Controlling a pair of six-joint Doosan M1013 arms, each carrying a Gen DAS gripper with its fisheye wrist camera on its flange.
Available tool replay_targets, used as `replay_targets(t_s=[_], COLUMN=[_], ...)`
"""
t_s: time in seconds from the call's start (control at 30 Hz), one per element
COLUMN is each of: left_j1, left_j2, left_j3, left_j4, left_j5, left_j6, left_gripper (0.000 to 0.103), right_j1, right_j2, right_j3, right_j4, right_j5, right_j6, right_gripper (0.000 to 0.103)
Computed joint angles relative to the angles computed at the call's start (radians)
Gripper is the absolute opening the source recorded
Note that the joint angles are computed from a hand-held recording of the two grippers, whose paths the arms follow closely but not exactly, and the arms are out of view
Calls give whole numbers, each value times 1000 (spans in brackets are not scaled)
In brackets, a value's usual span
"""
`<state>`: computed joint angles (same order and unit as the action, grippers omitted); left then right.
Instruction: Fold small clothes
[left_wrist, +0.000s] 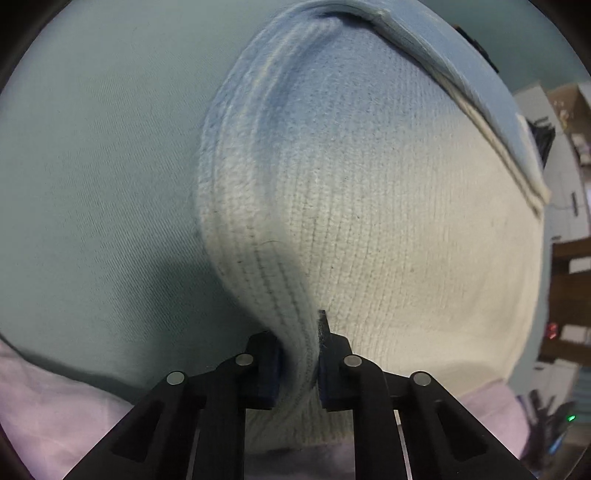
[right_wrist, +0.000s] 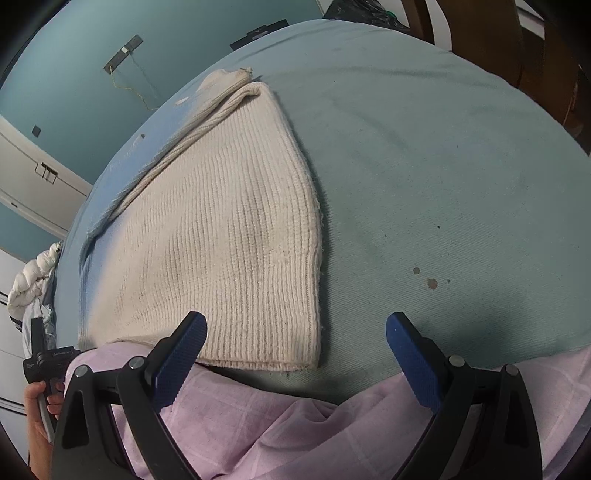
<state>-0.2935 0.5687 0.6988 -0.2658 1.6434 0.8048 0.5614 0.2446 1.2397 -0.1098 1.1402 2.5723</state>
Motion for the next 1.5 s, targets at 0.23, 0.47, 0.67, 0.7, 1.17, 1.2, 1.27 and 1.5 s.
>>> replay_targets(t_s=[0.23,0.47,0.67,0.7,1.17,1.2,1.27,1.5], left_j1=[23,18,5,-3,-10,-7,3,-1], left_j2=[-124,-125,-105,-85,-17,-18,-30,-67], left_j3=[213,214,193,166,58,57,70,25], left_j4=[-52,-30,-6,2,0,-12,-45,-74], left_j5=[-182,-177,-183,-177,-114,-119,-152,-303], left_j6=[13,33,38,35,27,22,9,2], left_gripper=[11,12,12,12,10,9,9,8], right_j1=[-26,-92,-60,-50,-5,-1,-7,-31], right_j2=[-20,40,90,103,135,120,78,-59], right_j3=[23,19,-57,-77,-124,-109,-66,92], right_j4=[73,306,254,234,163,152,157,415], right_j5=[-44,70,130,154,138,103,4,-512], right_j6=[18,-59,-138,-154,-224,-216,-188,-190], right_gripper=[96,80,80,80,9,8,7,7])
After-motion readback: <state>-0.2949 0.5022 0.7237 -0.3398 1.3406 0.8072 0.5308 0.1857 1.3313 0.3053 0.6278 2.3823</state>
